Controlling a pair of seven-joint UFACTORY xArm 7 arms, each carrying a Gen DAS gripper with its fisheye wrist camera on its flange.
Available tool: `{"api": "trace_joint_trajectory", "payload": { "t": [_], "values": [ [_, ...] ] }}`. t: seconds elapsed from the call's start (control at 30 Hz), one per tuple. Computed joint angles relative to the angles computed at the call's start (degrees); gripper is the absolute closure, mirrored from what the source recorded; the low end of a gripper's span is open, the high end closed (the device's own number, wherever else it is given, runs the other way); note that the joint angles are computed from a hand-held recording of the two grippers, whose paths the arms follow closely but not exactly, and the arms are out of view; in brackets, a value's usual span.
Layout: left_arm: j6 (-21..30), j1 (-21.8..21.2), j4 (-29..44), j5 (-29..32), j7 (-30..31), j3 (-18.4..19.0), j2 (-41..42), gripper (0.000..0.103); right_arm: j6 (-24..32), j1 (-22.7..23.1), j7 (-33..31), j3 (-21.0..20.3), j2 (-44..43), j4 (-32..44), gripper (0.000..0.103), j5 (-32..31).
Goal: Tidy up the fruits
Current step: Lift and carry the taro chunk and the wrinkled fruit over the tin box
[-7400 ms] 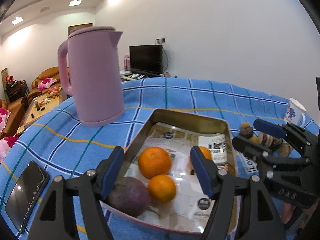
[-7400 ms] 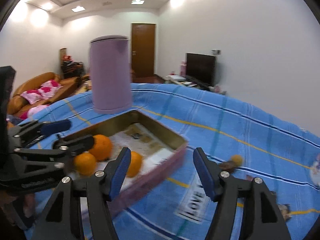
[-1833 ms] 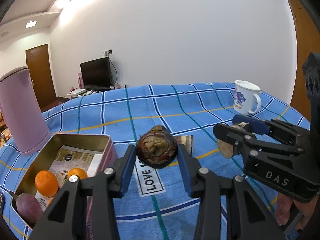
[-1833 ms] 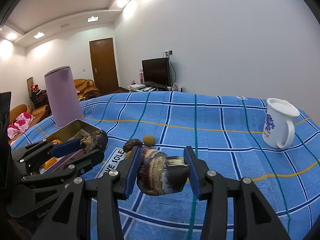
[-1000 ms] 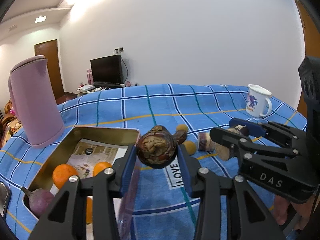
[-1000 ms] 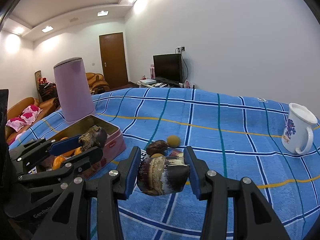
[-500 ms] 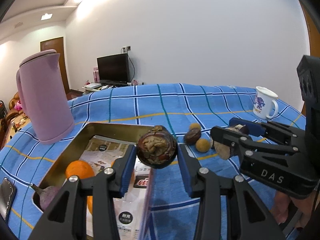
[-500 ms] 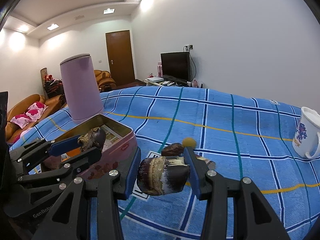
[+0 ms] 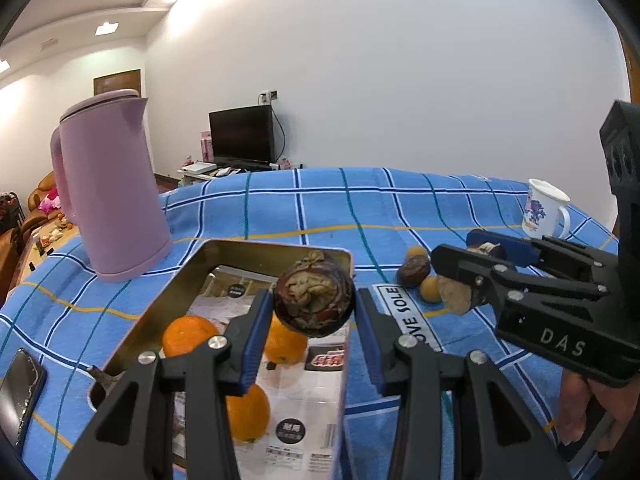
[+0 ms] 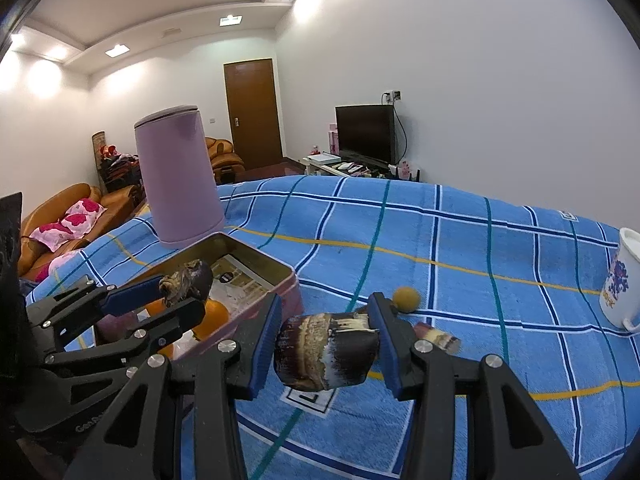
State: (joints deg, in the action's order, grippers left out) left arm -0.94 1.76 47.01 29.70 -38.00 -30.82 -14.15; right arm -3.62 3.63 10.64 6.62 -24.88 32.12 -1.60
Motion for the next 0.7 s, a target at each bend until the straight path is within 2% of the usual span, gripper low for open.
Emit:
{"api": "trace_joint_trajectory", "payload": {
  "t": [0.3, 0.57, 0.7],
  "values": [
    [-0.2, 0.1, -1.0, -1.1, 0.7, 1.7, -0.7, 0.059, 0.3, -0.5, 0.5, 2.0, 1.8, 2.3, 0.056, -1.1],
    [-0.5, 2.7, -1.8, -1.7, 1.0, 0.7, -1.8, 0.059, 0.5, 0.0, 0.8, 2.8, 3.4, 4.2, 0.056, -1.8],
    [-0.3, 2.5, -2.2, -2.6, 2.0, 1.3, -2.1, 0.059, 0.4, 0.8, 0.8, 2.7, 4.1, 5.2, 0.056, -1.9]
  ]
}}
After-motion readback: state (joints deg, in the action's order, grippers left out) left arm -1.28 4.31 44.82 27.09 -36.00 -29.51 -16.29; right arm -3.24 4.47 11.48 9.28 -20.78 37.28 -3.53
